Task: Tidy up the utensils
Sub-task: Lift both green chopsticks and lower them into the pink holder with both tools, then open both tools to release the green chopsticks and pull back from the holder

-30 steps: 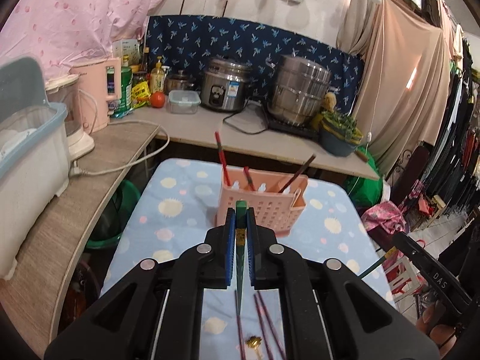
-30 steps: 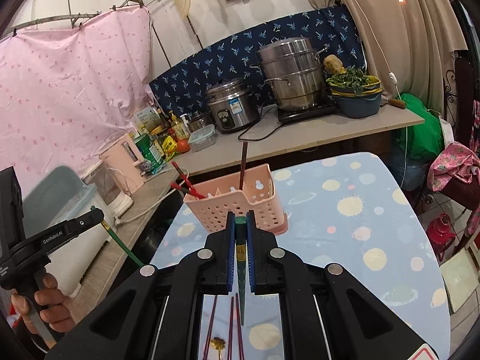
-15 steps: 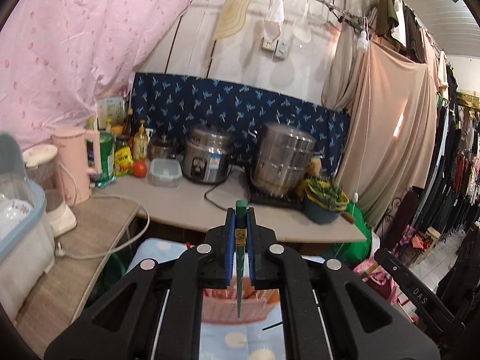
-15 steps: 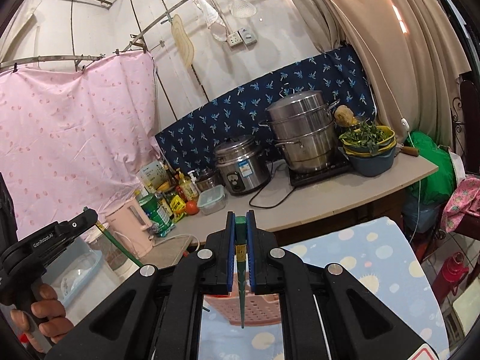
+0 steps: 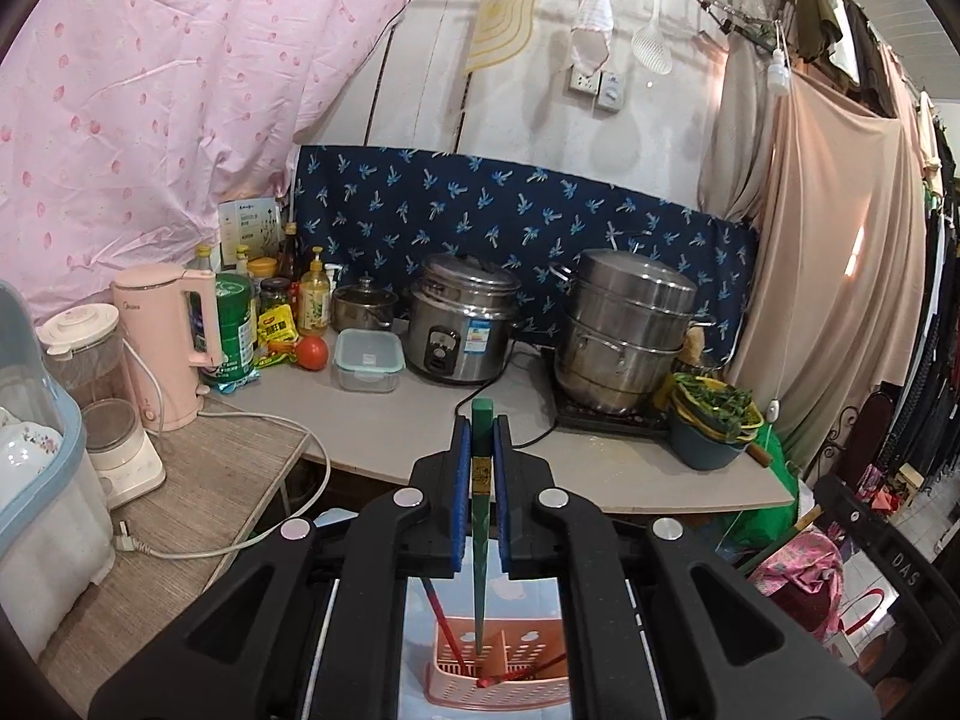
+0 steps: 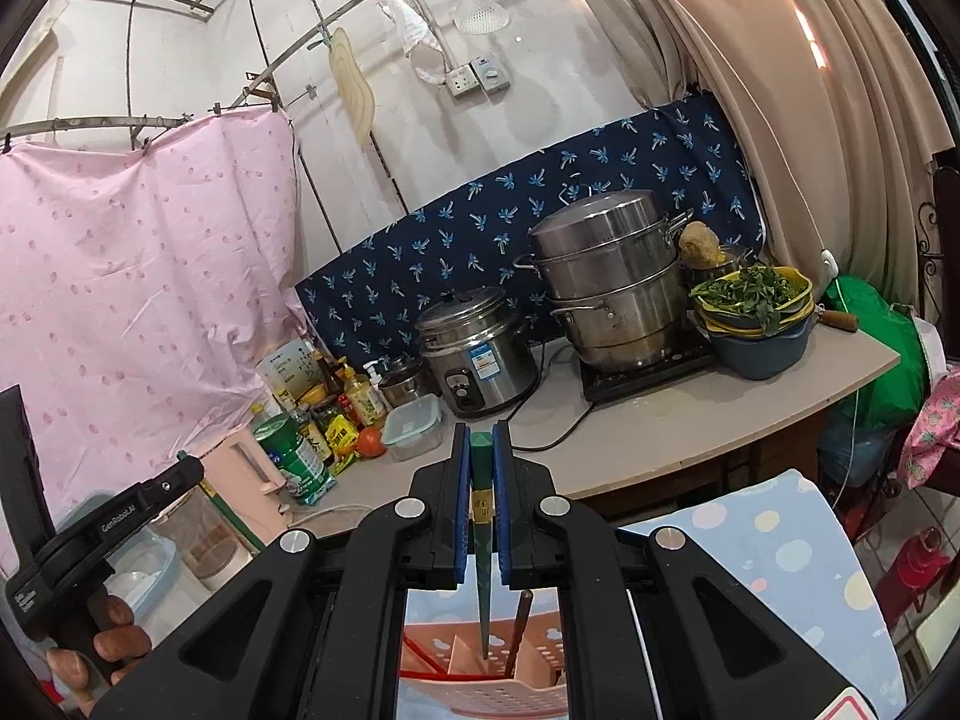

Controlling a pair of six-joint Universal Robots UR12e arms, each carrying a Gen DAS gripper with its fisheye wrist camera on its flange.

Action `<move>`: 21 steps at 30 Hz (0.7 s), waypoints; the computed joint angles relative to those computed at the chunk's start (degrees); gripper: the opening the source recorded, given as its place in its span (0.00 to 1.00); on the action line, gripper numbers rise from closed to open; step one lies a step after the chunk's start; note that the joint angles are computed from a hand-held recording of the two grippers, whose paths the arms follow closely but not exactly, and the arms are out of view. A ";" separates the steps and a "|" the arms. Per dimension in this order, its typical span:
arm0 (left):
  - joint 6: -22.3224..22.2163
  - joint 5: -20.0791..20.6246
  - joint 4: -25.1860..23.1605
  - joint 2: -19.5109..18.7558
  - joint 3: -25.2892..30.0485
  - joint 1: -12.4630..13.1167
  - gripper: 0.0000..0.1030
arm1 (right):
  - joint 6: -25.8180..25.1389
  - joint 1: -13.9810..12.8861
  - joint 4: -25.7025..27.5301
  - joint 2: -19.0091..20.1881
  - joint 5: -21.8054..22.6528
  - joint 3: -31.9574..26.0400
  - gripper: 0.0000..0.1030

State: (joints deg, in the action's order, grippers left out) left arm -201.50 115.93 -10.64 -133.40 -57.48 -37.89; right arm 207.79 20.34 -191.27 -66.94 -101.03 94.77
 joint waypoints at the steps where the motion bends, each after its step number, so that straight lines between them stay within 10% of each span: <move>1: -0.15 -0.14 -0.47 -0.25 0.13 0.13 0.07 | -0.21 0.03 0.54 0.52 -0.07 -0.45 0.07; 21: -5.01 -6.22 -7.99 -2.07 -0.74 1.59 0.10 | -0.21 0.25 7.21 4.28 1.56 -1.20 0.12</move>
